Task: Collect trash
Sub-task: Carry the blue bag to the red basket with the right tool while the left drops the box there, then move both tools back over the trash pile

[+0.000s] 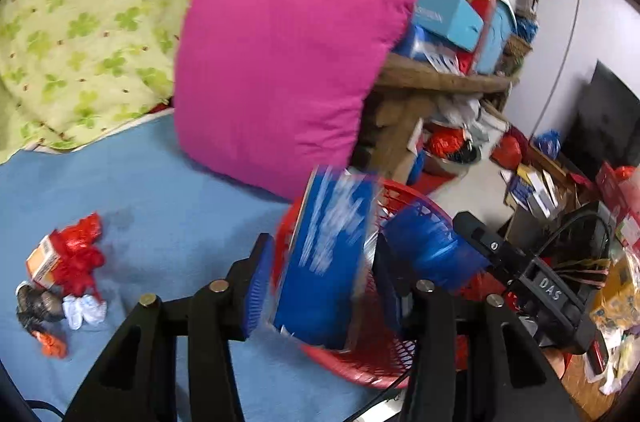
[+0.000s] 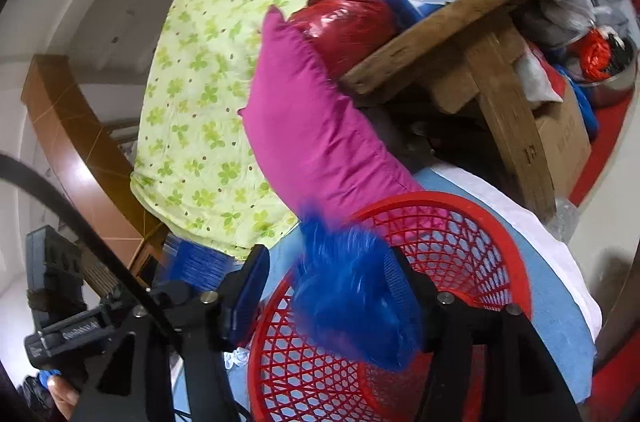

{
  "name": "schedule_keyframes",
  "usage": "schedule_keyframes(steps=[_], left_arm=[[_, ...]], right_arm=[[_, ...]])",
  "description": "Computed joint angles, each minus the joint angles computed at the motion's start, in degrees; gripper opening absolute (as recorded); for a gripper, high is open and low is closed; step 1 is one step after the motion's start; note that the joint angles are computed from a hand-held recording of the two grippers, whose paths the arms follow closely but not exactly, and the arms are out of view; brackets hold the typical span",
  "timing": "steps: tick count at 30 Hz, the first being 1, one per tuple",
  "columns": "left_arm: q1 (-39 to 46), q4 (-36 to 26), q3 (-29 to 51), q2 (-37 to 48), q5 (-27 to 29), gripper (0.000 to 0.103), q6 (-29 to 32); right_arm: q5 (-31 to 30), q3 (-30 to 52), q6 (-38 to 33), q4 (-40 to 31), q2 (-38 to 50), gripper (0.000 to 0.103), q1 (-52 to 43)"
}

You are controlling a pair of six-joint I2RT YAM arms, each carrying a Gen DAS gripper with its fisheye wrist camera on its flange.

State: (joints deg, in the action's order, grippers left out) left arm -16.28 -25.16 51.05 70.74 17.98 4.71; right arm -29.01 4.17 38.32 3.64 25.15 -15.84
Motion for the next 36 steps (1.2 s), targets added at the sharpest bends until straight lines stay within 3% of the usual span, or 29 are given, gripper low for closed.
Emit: schedule_keyframes(steps=[2,5,9,15,19,23,26,28,31,36], left_arm=[[-1.5,0.7,-0.1,1.1,-0.9,0.064,-0.6],[-1.8,1.7,-1.6,0.4,-1.6,0.064,-1.5],[3.9,1.9,-3.7,-0.8,1.1,0.064,0.3],[19.6,-0.4,-8.4,-6.4,6.5,0.064,7.1],[41.4,-2.7,-10.6,-6.9,13.5,0.065,18.6],[58.9,-0.4,-9.4,-1.4,16.5,0.067,26.5],[68.6,3.8,-7.6,4.8,16.4,0.067,30.0],[73.2,5.0,-5.4,9.6,16.9,0.067,31.3],[76.8,6.1,-2.9,15.2,17.6,0.067,31.7],[77.3,9.1,-2.3,20.4,16.5,0.067,30.0]], right_arm=[[-2.8,-0.3,0.3,0.2,-0.2,0.073,-3.0],[-2.9,-0.7,0.5,-0.6,-1.9,0.073,-4.7],[-1.2,-1.1,1.4,-1.3,-5.7,0.073,-3.1],[15.7,0.2,0.4,-4.9,-14.0,0.073,15.2],[32.1,0.7,-2.7,-0.2,-12.7,0.073,34.5],[46.8,1.4,-8.5,12.7,-2.2,0.073,53.5],[52.7,2.6,-13.2,25.9,10.9,0.073,63.8],[53.1,4.7,-14.1,33.0,21.5,0.073,67.4],[50.2,10.0,-12.0,37.7,36.1,0.073,68.7],[42.3,20.9,-7.7,34.1,53.8,0.073,67.3]])
